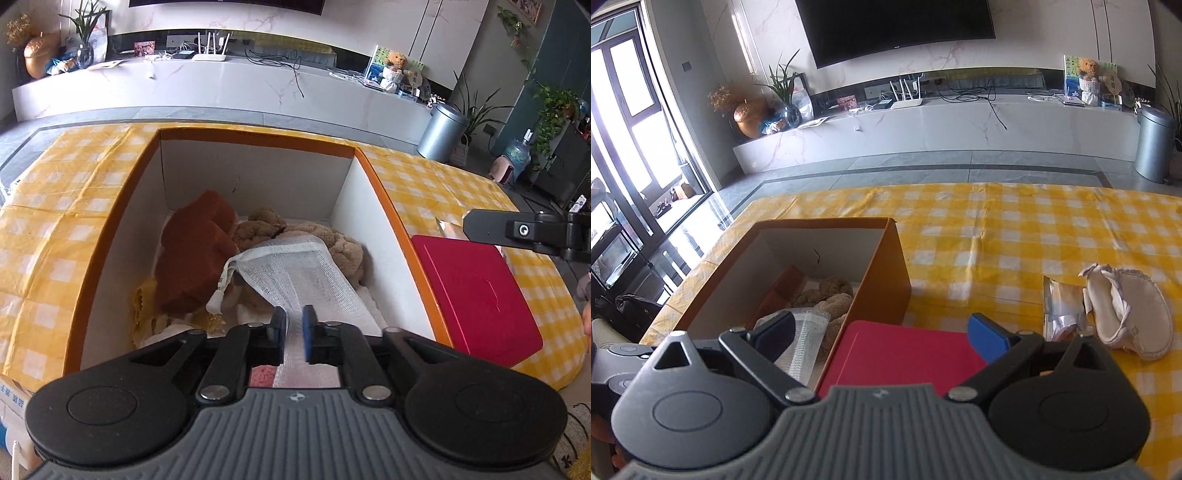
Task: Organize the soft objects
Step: 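Lower the white mesh bag into the white box and open the left tool, then move the right tool to the beige bath mitt on the cloth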
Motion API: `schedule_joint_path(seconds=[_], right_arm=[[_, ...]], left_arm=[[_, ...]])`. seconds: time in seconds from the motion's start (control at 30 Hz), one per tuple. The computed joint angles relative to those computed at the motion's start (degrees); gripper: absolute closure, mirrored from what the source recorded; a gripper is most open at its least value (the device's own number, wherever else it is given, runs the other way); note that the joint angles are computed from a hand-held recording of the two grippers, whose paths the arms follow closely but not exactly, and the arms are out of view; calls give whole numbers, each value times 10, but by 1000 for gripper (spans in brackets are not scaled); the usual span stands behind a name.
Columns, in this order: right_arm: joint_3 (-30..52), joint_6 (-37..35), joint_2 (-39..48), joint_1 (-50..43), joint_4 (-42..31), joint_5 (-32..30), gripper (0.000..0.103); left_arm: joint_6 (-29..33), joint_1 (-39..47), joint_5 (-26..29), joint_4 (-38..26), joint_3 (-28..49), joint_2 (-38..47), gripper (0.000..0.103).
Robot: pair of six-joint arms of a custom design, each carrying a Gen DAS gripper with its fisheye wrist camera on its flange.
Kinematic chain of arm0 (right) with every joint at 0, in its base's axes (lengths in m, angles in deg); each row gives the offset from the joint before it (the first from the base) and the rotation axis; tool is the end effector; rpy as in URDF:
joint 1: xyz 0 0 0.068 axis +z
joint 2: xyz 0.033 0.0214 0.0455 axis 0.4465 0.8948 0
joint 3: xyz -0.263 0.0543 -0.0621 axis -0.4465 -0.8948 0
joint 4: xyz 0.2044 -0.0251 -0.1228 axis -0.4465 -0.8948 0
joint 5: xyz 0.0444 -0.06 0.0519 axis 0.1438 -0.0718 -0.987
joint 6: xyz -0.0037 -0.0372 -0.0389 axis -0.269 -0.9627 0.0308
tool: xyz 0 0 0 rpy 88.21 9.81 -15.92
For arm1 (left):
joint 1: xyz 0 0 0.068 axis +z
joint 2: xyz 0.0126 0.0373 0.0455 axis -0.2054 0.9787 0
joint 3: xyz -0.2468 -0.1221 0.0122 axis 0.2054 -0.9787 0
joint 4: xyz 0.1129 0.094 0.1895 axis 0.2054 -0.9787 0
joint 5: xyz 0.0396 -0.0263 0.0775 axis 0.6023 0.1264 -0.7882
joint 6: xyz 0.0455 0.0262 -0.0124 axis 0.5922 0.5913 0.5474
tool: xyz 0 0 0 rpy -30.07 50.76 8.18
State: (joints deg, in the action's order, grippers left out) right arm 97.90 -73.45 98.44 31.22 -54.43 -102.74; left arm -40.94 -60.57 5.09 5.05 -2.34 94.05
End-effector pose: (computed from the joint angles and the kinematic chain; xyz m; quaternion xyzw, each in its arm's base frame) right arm 0.2619 0.0360 0.1785 -0.1332 0.8999 0.1984 0.3648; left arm 0.2007 -0.2081 0.1427 -0.0182 0.9335 -0.0963 0.3450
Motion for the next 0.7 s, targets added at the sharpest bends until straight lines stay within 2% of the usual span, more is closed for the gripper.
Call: schedule_joint_path(seconds=[0.07, 0.13, 0.2, 0.27, 0.4, 0.47, 0.57, 0.63, 0.7], right_arm=[[0, 0, -3, 1, 0, 2, 5], [4, -3, -3, -4, -3, -1, 5], [2, -6, -5, -12, -2, -5, 5], [-2, -6, -7, -21, -1, -7, 5], [-7, -10, -12, -43, -5, -11, 5], [-13, -11, -18, -54, -3, -13, 5], [-18, -16, -28, -76, -6, -19, 5], [-16, -21, -31, -92, -12, -23, 5], [-16, -26, -34, -110, -10, -26, 5]], left_arm=[[5, -8, -21, -4, -1, -8, 30], [5, -27, -66, -6, -2, -17, 14], [-3, -57, -144, -10, 9, -12, 14], [-7, -79, -205, -15, 15, -8, 8], [-23, -85, -214, -37, 21, -23, 5], [-39, -92, -226, -68, 35, -30, 5], [-54, -121, -304, -131, 72, -21, 5], [-33, -138, -340, -160, 94, -13, 5], [0, -149, -349, -166, 104, -13, 5]])
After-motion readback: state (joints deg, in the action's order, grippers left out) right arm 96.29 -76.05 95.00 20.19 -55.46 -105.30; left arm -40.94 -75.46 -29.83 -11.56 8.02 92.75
